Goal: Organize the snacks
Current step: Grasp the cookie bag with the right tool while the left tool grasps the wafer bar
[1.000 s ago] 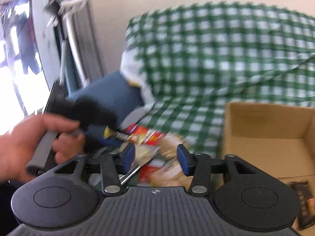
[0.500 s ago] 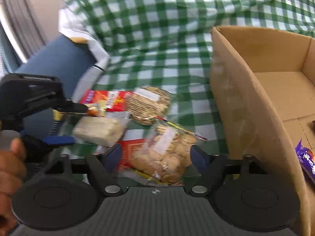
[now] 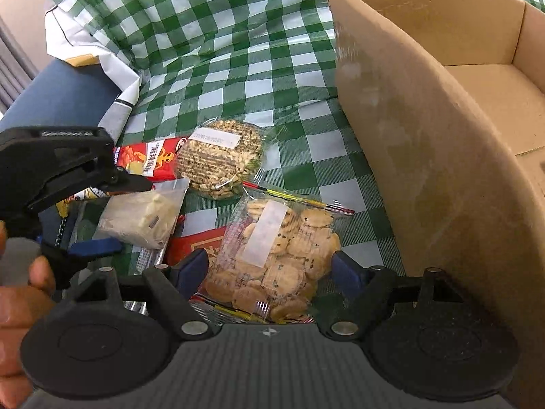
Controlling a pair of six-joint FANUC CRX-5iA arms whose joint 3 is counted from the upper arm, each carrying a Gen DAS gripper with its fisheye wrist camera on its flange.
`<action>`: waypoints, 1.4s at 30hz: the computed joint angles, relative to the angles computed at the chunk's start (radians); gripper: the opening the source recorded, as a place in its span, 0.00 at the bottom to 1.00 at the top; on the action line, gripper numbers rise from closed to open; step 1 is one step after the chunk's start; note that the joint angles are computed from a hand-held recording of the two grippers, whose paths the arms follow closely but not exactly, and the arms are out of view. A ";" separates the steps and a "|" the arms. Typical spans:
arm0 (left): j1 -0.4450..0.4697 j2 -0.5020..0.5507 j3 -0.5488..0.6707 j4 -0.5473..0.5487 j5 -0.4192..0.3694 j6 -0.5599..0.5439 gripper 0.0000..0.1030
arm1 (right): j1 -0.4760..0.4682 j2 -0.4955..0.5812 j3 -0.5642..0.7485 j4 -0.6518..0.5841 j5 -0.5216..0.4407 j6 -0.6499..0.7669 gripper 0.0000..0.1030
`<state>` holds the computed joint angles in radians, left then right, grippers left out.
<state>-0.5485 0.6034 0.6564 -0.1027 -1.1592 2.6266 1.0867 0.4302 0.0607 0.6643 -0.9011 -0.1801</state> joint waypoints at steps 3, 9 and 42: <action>-0.005 0.006 0.017 -0.021 -0.022 -0.011 0.59 | 0.003 0.002 0.000 0.006 -0.006 0.025 0.71; -0.008 -0.013 -0.005 -0.034 -0.032 -0.041 0.44 | 0.018 0.010 -0.001 0.051 -0.030 0.087 0.58; -0.069 -0.254 -0.293 0.051 0.069 -0.337 0.39 | 0.136 -0.205 -0.205 -0.053 0.076 0.500 0.55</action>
<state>-0.6175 0.3497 0.3635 -0.0514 -1.0898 2.2894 1.2224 0.2257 -0.1439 0.6112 -0.8252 0.3202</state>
